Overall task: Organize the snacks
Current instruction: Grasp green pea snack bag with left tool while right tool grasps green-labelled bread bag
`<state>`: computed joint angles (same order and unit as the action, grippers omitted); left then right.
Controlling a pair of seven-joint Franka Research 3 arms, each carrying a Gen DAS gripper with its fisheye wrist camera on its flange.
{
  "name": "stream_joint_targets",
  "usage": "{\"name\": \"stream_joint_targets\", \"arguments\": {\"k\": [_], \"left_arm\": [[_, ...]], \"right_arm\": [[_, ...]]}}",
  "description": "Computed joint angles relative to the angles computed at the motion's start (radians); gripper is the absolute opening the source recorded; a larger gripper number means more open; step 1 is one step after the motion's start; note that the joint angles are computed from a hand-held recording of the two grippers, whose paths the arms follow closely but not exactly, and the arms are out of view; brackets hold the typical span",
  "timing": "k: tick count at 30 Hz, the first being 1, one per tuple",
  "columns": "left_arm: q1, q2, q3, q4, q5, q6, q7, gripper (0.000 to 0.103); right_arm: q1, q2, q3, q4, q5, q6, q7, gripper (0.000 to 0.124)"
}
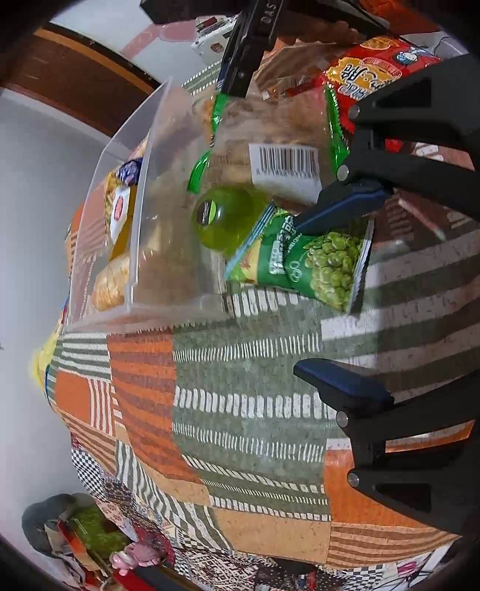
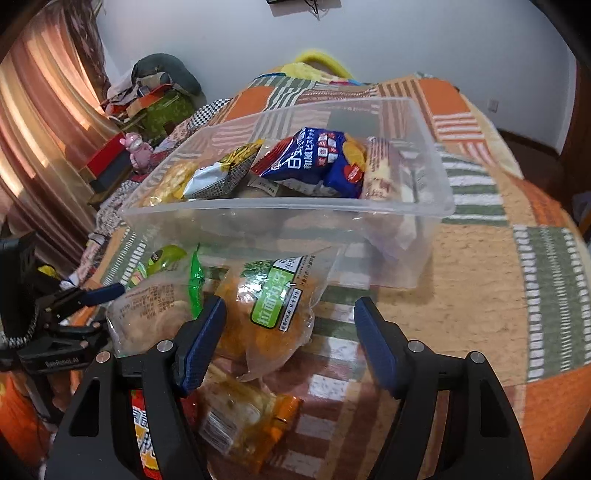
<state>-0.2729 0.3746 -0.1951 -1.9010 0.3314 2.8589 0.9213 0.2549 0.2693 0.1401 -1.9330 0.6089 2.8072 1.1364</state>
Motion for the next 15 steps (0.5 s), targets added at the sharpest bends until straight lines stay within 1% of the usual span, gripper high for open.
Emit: {"name": "stream_joint_targets", "arguments": {"k": [3, 4, 5, 6, 7, 8, 9, 10, 11, 13, 14, 15], "left_arm": [[-0.029, 0.008, 0.021, 0.020, 0.039, -0.012, -0.021, 0.070], [-0.028, 0.011, 0.018, 0.023, 0.041, -0.011, -0.019, 0.070], [-0.027, 0.015, 0.015, 0.028, 0.039, -0.012, -0.018, 0.070], [-0.018, 0.019, 0.005, 0.031, 0.028, -0.008, -0.010, 0.070], [-0.009, 0.022, -0.005, 0.031, 0.014, 0.000, 0.000, 0.067], [0.006, 0.023, -0.021, 0.026, -0.006, 0.013, 0.019, 0.059], [0.028, 0.024, -0.047, 0.021, -0.035, 0.027, 0.052, 0.054], [0.042, 0.027, -0.066, 0.020, -0.058, 0.036, 0.081, 0.045], [0.045, 0.024, -0.072, 0.015, -0.068, 0.043, 0.099, 0.039], [-0.006, 0.019, -0.022, 0.022, -0.024, 0.036, 0.070, 0.036], [-0.023, 0.018, -0.008, 0.025, -0.008, 0.032, 0.057, 0.032], [-0.034, 0.013, 0.000, 0.025, 0.005, 0.028, 0.047, 0.031]], "right_arm": [[0.008, -0.001, -0.002, -0.002, -0.017, 0.003, 0.001, 0.068], [0.011, -0.005, 0.000, -0.008, -0.021, 0.013, -0.009, 0.063], [0.011, -0.007, 0.003, -0.011, -0.024, 0.016, -0.022, 0.055], [0.008, -0.010, 0.011, -0.014, -0.015, 0.021, -0.042, 0.051], [0.016, -0.013, 0.006, -0.020, -0.028, 0.033, -0.038, 0.049], [0.019, -0.013, 0.003, -0.023, -0.036, 0.041, -0.037, 0.047], [0.022, -0.016, 0.002, -0.029, -0.040, 0.053, -0.039, 0.047], [0.023, -0.016, 0.002, -0.030, -0.043, 0.059, -0.039, 0.045], [0.022, -0.018, 0.003, -0.035, -0.042, 0.065, -0.041, 0.045], [0.022, -0.025, 0.002, -0.043, -0.043, 0.078, -0.042, 0.043], [0.018, -0.031, 0.005, -0.051, -0.036, 0.086, -0.047, 0.041], [0.013, -0.042, 0.009, -0.063, -0.024, 0.094, -0.057, 0.040]]}}
